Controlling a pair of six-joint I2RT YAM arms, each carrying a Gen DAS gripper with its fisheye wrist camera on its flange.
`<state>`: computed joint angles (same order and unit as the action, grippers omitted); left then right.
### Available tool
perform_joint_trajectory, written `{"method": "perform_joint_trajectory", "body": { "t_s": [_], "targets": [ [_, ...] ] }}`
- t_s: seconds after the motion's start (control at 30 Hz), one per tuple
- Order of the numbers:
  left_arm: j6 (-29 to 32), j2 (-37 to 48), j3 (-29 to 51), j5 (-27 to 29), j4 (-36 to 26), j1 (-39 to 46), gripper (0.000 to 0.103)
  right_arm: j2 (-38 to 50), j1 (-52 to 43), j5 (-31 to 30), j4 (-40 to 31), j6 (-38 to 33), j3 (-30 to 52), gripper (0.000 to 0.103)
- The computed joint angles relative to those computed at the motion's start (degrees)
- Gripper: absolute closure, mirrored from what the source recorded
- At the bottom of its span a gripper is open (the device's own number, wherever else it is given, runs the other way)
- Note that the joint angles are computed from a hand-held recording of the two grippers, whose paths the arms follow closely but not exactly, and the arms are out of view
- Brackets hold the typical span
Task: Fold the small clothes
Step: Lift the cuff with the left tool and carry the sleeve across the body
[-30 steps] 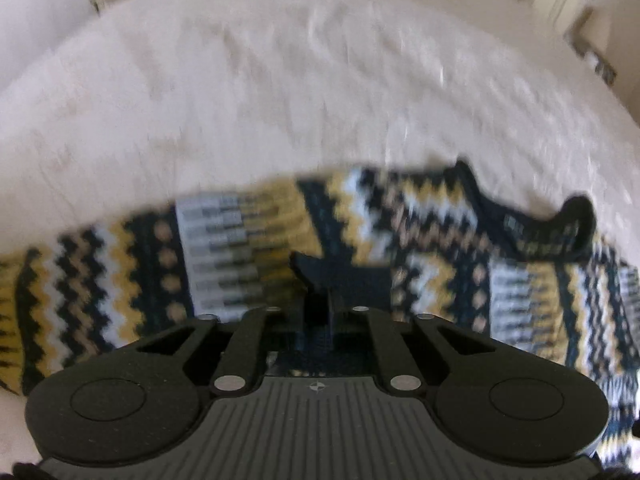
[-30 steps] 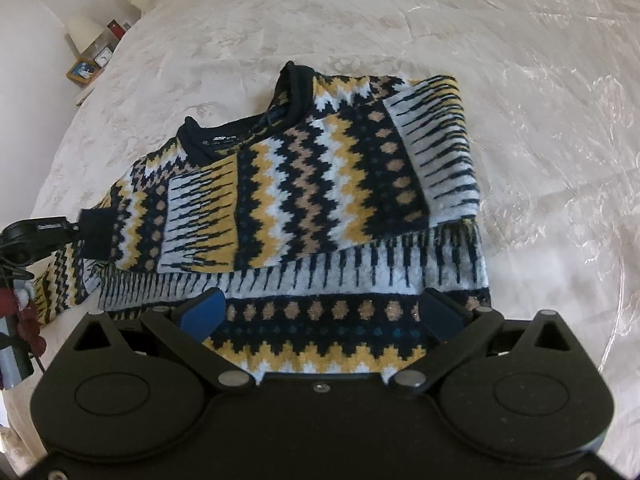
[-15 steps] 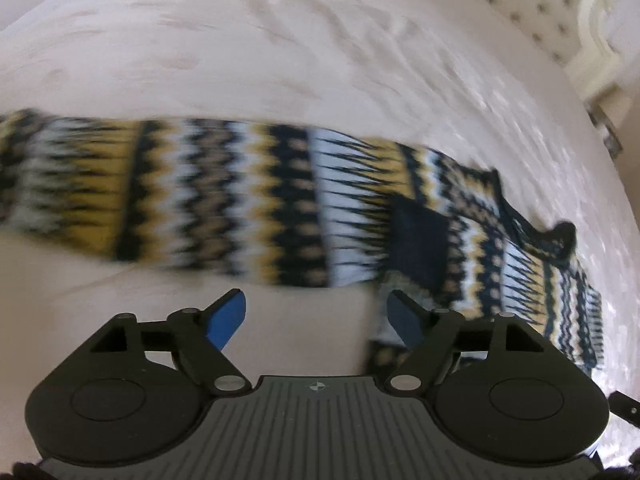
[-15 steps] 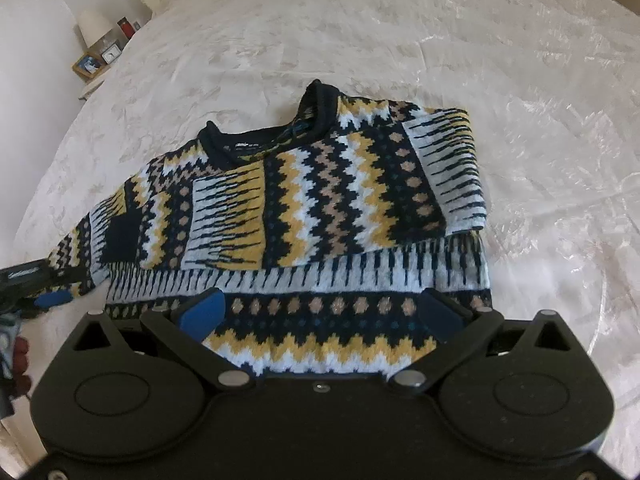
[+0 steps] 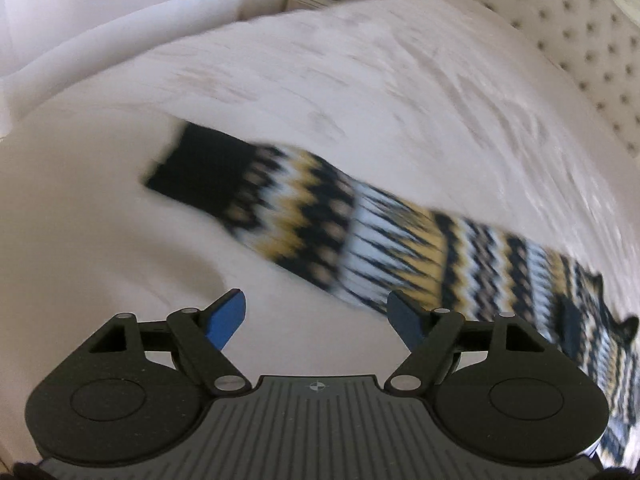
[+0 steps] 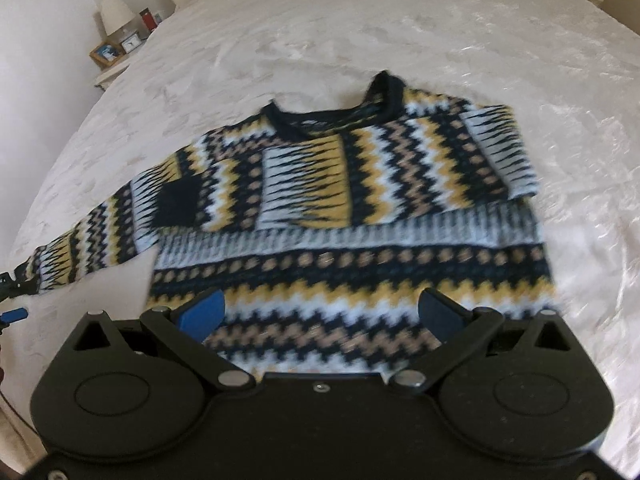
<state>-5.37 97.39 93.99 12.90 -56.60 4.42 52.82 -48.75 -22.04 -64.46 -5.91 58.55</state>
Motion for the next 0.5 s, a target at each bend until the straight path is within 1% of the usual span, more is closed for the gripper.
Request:
{"method": "perform_joint_trajectory", "body": {
  "t_s": [0.13,0.23,0.37,0.5],
  "targets": [
    [1.85,4.62,5.16,1.92,0.06,3.41,0.026,-2.27,12.57,5.87,1.66,10.42,-0.61,0.0],
    [1.75,8.05,8.87,2.82,0.48,4.56,0.026,-2.22,20.86,9.56,3.02,16.53,-0.26,0.0],
    [1.24,11.97,11.59,4.8,0.71,6.99,0.026,-0.87,29.53,13.62,4.4,21.78,0.81,0.0],
    [0.02,16.33,14.51,6.47,-1.27,7.81,0.025,0.92,35.01,16.07,5.32,24.79,1.79,0.0]
  ]
}}
